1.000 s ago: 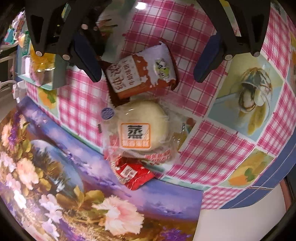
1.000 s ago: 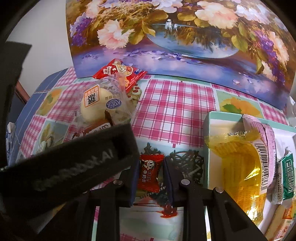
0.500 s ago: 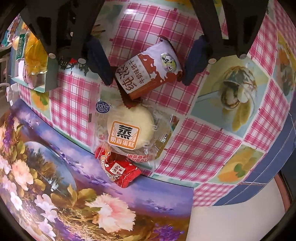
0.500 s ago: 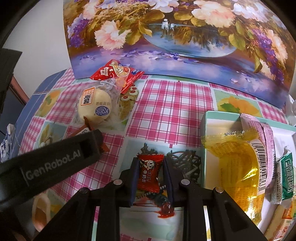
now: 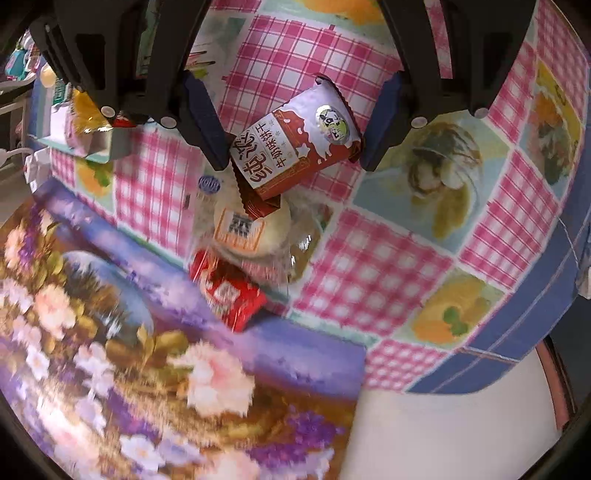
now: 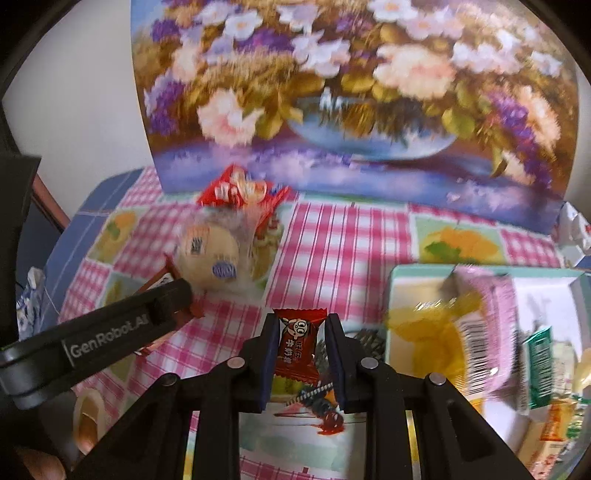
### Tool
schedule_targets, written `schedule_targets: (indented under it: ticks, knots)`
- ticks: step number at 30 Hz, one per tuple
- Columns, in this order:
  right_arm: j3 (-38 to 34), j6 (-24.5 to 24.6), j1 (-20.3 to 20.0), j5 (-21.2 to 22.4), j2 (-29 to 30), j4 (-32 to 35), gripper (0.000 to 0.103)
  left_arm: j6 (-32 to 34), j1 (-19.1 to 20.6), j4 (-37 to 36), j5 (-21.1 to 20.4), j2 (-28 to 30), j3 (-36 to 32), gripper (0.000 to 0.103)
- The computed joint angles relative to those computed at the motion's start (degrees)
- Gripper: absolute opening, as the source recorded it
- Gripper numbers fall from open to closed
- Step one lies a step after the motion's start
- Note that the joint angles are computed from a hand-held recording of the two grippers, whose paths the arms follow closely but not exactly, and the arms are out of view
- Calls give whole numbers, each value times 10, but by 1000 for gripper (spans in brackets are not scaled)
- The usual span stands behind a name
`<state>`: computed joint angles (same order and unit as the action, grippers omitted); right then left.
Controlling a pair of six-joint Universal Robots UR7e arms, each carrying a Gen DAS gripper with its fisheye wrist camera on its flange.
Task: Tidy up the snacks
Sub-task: 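Lift the biscuit pack and red candy and carry both over the tray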
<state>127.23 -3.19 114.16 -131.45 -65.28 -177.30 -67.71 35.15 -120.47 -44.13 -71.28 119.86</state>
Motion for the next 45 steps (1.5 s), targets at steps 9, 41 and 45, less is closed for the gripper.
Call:
schedule_targets:
  ticks: [9, 41, 45]
  knots:
    - [-15, 49, 14, -32, -59, 55, 27, -8, -37, 22, 36, -29, -10, 74]
    - [22, 100, -59, -128, -293, 121, 27, 186, -130, -73, -18, 129, -109, 74]
    - [26, 109, -77, -121, -297, 140, 27, 203, -128, -71, -44, 152, -120, 74]
